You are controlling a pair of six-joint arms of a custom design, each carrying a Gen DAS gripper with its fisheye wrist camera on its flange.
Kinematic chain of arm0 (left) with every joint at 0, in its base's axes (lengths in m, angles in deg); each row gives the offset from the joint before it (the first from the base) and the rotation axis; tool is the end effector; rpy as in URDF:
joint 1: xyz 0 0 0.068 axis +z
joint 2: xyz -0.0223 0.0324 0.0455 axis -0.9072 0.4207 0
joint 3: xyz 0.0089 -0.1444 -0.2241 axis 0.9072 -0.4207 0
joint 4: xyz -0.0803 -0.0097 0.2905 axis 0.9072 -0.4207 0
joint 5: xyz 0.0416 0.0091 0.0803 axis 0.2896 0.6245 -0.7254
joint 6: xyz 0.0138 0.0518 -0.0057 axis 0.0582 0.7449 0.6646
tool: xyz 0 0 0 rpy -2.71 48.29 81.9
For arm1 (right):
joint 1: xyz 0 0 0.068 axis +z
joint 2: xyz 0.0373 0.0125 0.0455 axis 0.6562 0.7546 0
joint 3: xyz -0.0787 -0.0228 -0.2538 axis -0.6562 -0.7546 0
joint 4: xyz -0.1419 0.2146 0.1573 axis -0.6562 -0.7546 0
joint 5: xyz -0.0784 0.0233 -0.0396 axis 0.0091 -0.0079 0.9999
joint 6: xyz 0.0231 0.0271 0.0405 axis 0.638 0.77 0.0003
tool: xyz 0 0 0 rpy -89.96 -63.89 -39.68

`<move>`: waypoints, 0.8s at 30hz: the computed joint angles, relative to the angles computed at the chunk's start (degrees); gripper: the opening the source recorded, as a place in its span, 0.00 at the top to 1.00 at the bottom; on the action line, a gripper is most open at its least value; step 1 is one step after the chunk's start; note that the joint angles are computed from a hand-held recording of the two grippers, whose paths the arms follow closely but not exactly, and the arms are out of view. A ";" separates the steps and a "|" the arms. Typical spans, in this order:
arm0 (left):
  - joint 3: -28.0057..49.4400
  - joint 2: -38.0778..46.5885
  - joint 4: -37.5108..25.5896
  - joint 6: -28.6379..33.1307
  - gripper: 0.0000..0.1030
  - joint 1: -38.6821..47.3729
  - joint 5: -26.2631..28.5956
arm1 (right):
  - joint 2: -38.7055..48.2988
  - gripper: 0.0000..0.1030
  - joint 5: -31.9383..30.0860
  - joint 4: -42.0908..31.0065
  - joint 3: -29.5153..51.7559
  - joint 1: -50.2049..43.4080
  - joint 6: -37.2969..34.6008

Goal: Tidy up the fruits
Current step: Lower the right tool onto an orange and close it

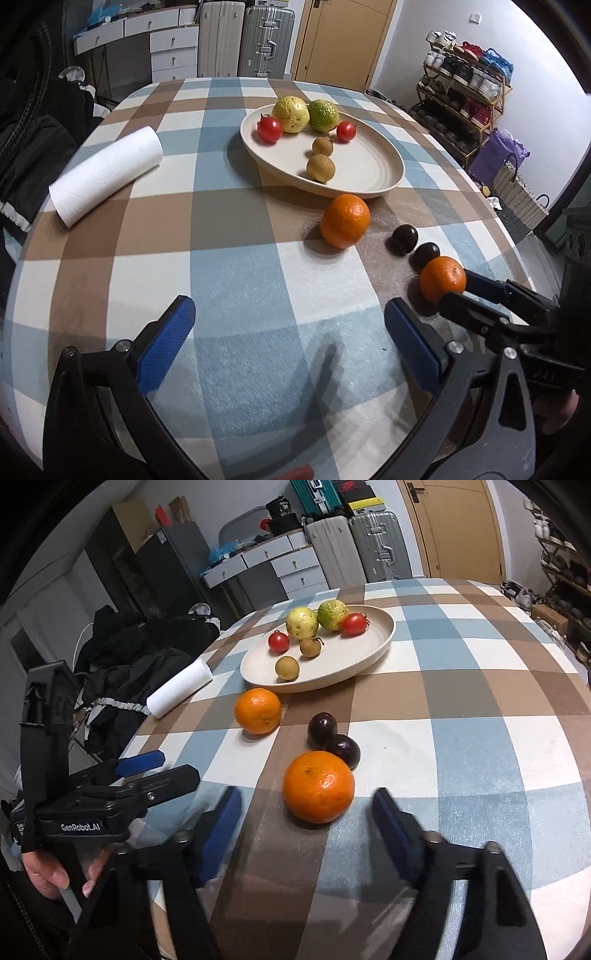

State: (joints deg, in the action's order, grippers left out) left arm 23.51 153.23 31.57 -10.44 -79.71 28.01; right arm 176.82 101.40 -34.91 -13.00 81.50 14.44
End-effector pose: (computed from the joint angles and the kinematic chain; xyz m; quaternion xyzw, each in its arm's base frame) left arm 0.3331 -0.0950 0.1294 0.1625 0.9333 -0.1420 0.2870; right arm 0.2667 0.2174 0.0947 0.0371 0.9198 0.1646 0.3544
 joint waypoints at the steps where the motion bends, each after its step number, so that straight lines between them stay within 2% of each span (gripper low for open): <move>1: 0.48 0.37 -0.03 0.06 0.01 0.06 -0.18 | 0.06 0.34 0.39 -0.15 0.13 0.01 -0.04; 4: 1.69 1.26 -0.46 -0.03 0.01 0.50 -0.12 | 0.34 0.44 0.58 -0.27 0.51 -0.12 -0.25; 6: 2.54 1.98 -0.71 -0.27 0.01 0.62 -0.18 | 1.04 0.56 0.25 -1.22 1.14 -0.45 -0.06; 7: 2.98 2.34 -0.90 -0.30 0.01 0.64 -0.21 | 1.29 0.57 -0.19 -1.71 1.29 -0.70 0.15; 13: 5.00 3.95 -1.08 -0.06 0.01 0.09 -1.32 | 0.76 0.59 -2.81 1.60 -0.73 -1.92 0.95; 18: 6.50 5.12 -1.23 -0.38 0.01 -0.28 -2.11 | -0.42 0.60 -1.69 3.89 -2.37 -1.43 0.46; 22: 7.85 6.21 -1.74 -0.67 0.01 -0.40 -2.29 | -0.92 0.60 0.11 1.68 -1.99 -1.37 1.47; 24: 8.42 6.61 -1.89 -0.85 0.01 -0.48 -2.30 | -1.81 0.60 -0.34 2.84 -3.20 -1.96 2.00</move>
State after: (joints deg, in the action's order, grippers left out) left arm 31.92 159.84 29.68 -11.29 -80.19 25.71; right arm 175.01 101.06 -32.06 -16.20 79.55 16.43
